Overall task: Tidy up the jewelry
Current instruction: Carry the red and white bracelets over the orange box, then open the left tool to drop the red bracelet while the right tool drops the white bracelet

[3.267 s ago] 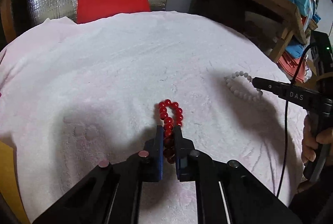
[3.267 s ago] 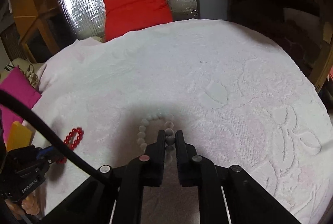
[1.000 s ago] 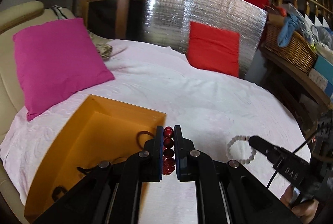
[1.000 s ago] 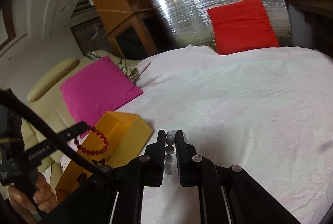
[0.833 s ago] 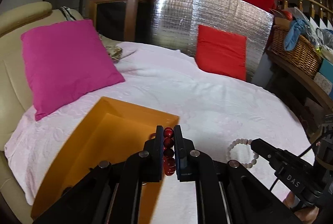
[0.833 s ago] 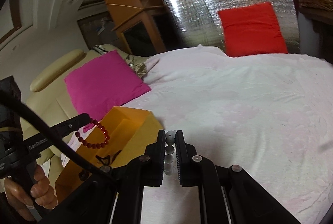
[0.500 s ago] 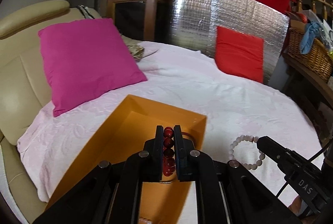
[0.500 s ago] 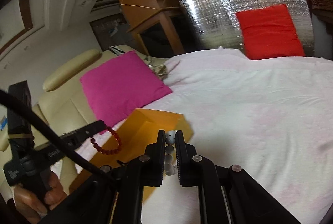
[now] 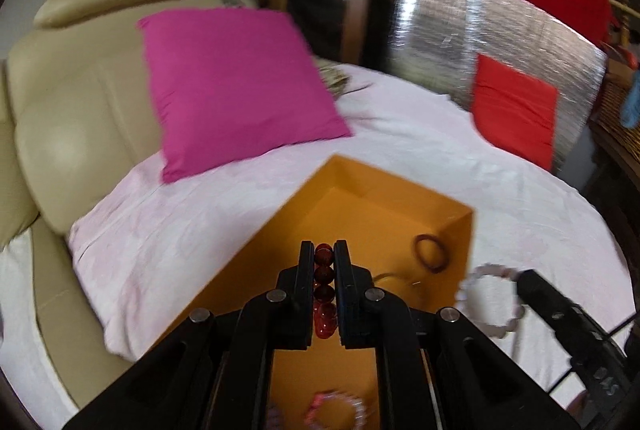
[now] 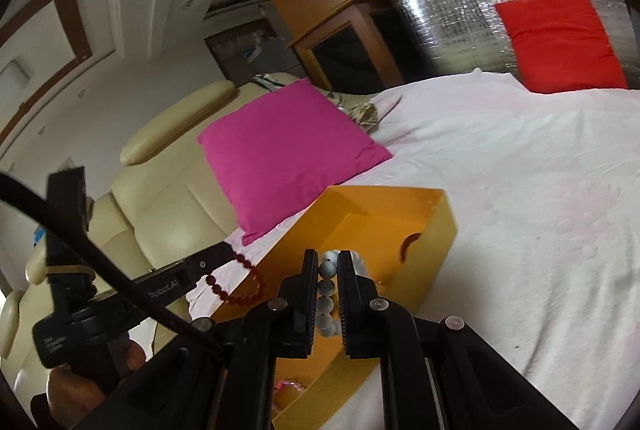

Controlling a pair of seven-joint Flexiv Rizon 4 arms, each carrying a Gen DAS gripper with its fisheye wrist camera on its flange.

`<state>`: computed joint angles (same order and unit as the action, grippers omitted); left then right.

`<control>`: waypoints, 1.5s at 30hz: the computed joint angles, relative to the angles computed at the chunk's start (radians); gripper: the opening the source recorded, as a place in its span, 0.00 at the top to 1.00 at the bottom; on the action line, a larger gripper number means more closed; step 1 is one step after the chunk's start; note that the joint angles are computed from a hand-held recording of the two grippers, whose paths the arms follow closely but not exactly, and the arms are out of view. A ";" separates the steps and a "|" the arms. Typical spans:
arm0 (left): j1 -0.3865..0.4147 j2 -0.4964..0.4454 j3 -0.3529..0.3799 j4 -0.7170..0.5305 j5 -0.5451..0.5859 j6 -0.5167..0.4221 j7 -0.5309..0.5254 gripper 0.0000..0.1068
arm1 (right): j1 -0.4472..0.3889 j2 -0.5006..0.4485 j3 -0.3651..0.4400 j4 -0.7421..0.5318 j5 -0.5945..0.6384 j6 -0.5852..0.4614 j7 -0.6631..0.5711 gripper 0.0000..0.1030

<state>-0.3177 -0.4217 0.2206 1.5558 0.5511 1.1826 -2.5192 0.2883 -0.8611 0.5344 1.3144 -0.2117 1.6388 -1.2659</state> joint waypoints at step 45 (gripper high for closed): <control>0.003 -0.079 -0.050 -0.064 -0.050 -0.269 0.118 0.91 | 0.082 -0.023 -0.037 -0.079 0.216 -0.203 -0.191 0.90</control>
